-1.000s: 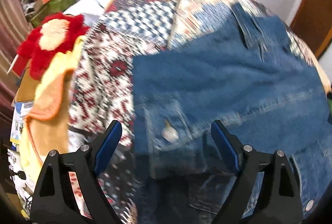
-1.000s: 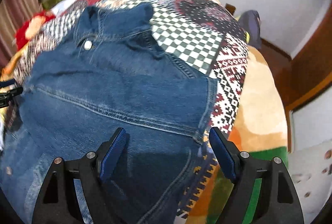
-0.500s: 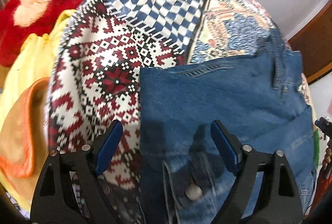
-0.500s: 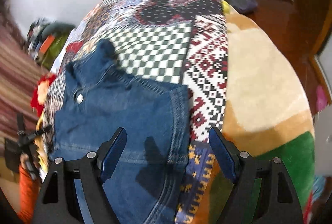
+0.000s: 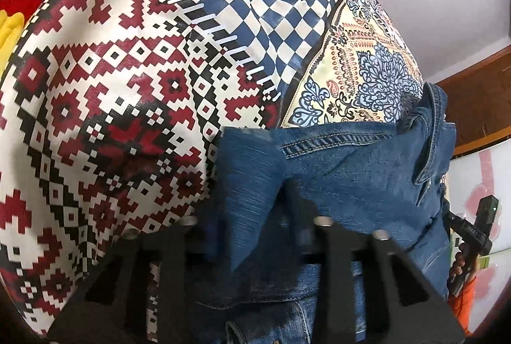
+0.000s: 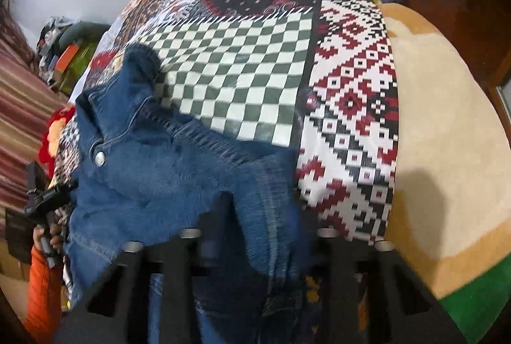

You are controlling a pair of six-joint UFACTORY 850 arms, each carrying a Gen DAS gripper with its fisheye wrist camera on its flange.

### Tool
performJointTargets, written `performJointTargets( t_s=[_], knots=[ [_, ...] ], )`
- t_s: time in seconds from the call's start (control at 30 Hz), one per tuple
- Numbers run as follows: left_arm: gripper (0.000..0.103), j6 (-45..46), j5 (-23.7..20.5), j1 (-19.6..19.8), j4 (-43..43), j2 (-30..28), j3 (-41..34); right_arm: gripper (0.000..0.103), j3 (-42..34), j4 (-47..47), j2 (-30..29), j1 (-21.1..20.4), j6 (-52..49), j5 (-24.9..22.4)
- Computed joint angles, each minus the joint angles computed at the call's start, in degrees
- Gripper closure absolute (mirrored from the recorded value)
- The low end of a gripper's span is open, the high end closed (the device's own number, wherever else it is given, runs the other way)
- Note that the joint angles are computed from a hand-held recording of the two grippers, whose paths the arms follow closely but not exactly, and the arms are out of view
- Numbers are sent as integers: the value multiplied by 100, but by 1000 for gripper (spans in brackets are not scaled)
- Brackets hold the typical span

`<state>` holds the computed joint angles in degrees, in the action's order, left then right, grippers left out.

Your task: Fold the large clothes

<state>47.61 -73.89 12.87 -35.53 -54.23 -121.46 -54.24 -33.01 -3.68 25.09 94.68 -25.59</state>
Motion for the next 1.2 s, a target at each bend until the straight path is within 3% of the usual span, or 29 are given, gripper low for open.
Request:
performJointTargets(
  t_s=[0.07,0.2,0.47,0.63,0.8,0.97,1.13,1.17,1.2],
  knots=[
    [81,151,272,-15,13,188,199,88,-13,-302,29,-2,234,12],
    [83,619,963,-86,-22,716,724,91,-597,-676,-197,58,-238,-633],
    [84,761,1559,-280,-144,886,344,92,-2015,-1215,-851,-115,-1127,-1400],
    [84,96,1733,-467,394,305,-588,92,-2738,-1215,-1434,-394,-1495,-1606],
    [83,-508,1343,-580,916,-529,-1665,92,-2927,-977,-1903,-637,-1837,-1627],
    [81,-410,1741,-695,1091,-485,-1301,91,-2829,-731,-2148,-761,-2168,-1566],
    [76,-257,1883,-696,1085,-453,-1175,81,-2761,-852,-2245,-787,-2226,-1687],
    [76,-250,1880,-693,1062,-466,-1191,71,-2795,-849,-2270,-789,-2224,-1768],
    [76,-207,1918,-688,1034,-443,-1144,52,-2870,-909,-2328,-768,-2188,-1997]
  ],
)
